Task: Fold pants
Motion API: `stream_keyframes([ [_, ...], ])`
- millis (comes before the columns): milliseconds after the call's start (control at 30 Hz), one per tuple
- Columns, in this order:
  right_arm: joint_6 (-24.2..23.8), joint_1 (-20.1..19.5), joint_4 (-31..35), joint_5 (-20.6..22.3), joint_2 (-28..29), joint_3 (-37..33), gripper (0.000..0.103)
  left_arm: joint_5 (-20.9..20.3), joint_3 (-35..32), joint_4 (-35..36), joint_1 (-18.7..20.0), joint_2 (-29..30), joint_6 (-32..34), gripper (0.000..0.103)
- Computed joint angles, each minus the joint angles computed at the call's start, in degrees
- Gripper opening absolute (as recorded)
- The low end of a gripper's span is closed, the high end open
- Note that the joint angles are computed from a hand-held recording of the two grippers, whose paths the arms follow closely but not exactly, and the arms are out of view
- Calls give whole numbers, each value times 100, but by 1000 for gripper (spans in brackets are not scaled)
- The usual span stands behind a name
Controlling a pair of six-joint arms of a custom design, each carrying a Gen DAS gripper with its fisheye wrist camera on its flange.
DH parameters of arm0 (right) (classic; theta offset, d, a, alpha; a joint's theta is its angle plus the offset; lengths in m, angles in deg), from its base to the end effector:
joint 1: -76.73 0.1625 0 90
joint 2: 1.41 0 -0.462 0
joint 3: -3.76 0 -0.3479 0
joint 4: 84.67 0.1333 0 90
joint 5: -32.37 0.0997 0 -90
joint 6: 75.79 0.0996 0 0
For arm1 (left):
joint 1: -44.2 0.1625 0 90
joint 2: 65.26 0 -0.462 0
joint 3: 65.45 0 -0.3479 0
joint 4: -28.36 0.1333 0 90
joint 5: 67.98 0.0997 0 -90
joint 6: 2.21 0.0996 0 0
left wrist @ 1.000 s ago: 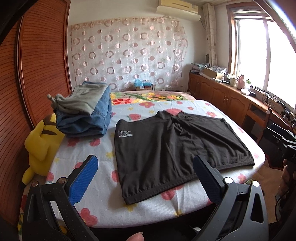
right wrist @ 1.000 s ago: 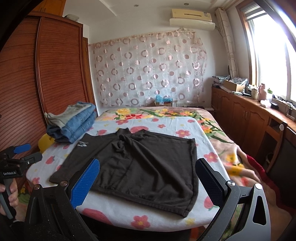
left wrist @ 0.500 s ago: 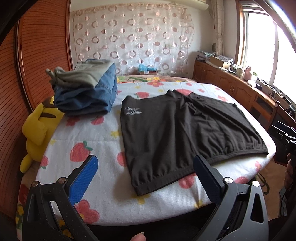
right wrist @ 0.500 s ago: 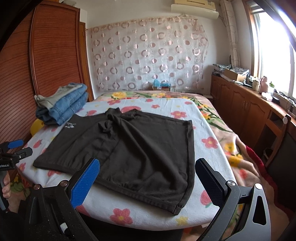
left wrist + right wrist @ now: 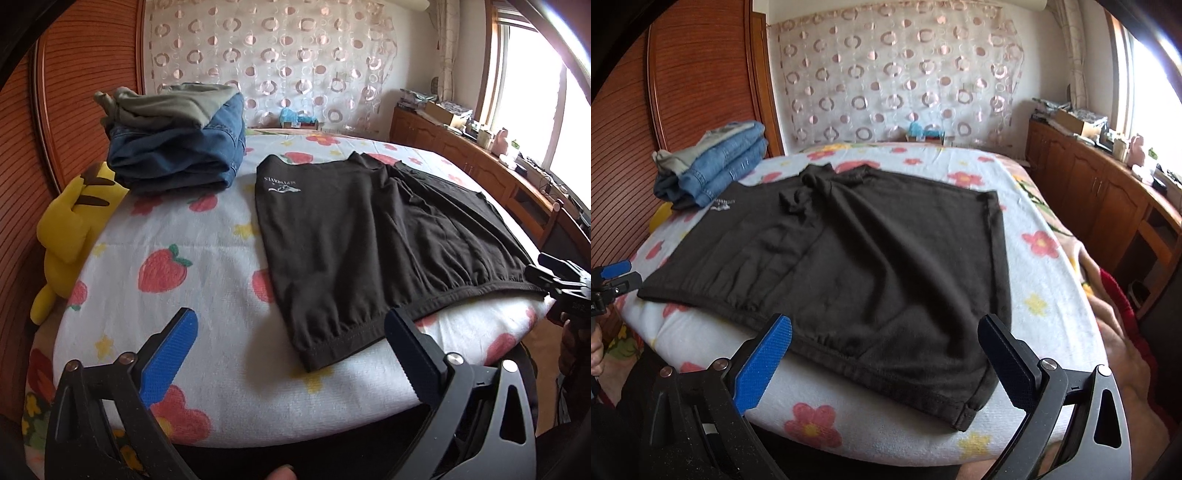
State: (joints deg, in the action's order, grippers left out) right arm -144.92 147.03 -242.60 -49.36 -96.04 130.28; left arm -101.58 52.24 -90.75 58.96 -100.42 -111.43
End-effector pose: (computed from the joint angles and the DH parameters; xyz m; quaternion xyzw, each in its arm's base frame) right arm 0.0053 -0.4232 0.4182 0.4168 -0.8523 0.2684 0.1670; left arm -0.3685 -0.3207 -0.0293 -0.0269 0.8150 -0.4372 0.3794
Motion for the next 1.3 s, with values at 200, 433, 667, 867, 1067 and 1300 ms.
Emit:
stream_keyframes([
  [200,-15,-64,354,-102,-66,-210,100,-30,309,-843,-48,-46,442,76],
  [433,-313,-249,429,-19,-269,-191,100,-145,441,-1414,-112,18,805,51],
  [667,-634,-511,438,220,-501,-53,100,-313,538,-1819,-106,105,1027,37],
  [867,-648,-481,433,211,-484,-65,100,-304,550,-1901,-78,111,1096,19],
  [1067,-465,-222,166,38,-235,-82,100,-110,509,-1863,-94,9,1160,6],
  [1300,-199,56,331,-189,-19,-304,98,220,373,-2511,-58,-9,2031,5],
])
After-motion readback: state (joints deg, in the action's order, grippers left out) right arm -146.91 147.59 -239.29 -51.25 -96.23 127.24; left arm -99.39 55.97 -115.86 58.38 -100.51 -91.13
